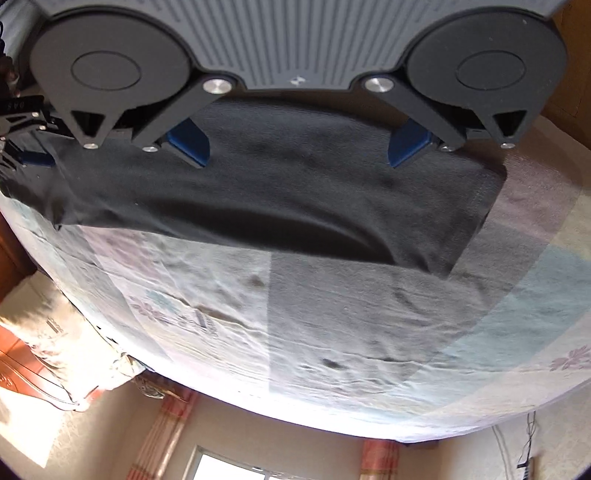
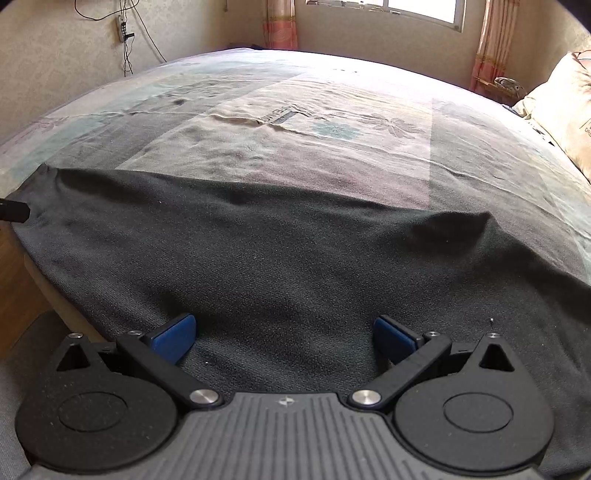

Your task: Fold clothes

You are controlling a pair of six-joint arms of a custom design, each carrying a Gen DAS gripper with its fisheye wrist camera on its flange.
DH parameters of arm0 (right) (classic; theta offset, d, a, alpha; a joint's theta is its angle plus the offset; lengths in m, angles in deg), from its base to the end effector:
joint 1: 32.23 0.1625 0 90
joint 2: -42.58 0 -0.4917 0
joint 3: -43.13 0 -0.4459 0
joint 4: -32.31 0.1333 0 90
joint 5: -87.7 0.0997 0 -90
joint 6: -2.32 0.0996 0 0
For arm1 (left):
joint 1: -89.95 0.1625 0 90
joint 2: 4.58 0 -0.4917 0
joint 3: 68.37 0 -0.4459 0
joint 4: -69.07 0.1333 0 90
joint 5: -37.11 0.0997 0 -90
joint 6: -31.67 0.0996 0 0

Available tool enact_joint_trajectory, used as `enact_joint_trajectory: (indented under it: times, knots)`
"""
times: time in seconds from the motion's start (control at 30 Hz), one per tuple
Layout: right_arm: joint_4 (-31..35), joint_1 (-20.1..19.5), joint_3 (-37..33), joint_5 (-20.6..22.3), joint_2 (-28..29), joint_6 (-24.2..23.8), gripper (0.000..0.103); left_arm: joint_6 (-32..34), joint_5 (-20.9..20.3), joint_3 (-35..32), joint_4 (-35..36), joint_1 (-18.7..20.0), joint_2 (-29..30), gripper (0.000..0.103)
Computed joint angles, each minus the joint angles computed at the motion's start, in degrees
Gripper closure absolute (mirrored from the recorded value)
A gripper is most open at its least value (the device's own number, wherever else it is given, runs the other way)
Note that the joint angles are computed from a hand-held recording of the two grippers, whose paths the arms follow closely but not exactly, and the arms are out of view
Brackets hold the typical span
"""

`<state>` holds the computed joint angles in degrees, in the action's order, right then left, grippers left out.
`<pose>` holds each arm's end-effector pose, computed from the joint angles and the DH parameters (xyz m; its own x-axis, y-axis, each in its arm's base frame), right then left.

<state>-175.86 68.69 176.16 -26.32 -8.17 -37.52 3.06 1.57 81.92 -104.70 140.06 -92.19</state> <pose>0.1868 -0.4784 0.0862 -0.6250 -0.4626 0.6288 -0.7214 0.6500 -0.2389 -0.0529 -0.3976 0.2395 -0.8429 -0.2128 -0.4942 0.2218 0.6994 -0.6794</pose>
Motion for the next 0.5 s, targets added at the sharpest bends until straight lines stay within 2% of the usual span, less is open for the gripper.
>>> enact_joint_trajectory:
  times: [0.13, 0.2, 0.33, 0.43, 0.5]
  knots:
    - [-0.4, -0.1, 0.2, 0.3, 0.0, -0.3, 0.000, -2.2, 3.9, -1.1, 4.8, 0.3, -1.1, 0.001]
    - [-0.7, -0.2, 0.3, 0.3, 0.1, -0.4, 0.000, 1.8, 5.9, -2.4, 4.0, 0.3, -0.6, 0.001]
    - [-0.9, 0.0, 0.2, 0.1, 0.3, -0.2, 0.000, 12.6, 2.3, -5.8, -5.1, 4.7, 2.6, 0.001]
    - [-1.0, -0.1, 0.2, 0.3, 0.3, -0.4, 0.000, 14.5, -2.3, -8.2, -9.2, 9.3, 5.1, 0.001]
    - [-0.9, -0.2, 0.2, 0.4, 0.2, -0.5, 0.000, 17.2, -3.8, -8.0, -15.9, 11.3, 6.9, 0.001]
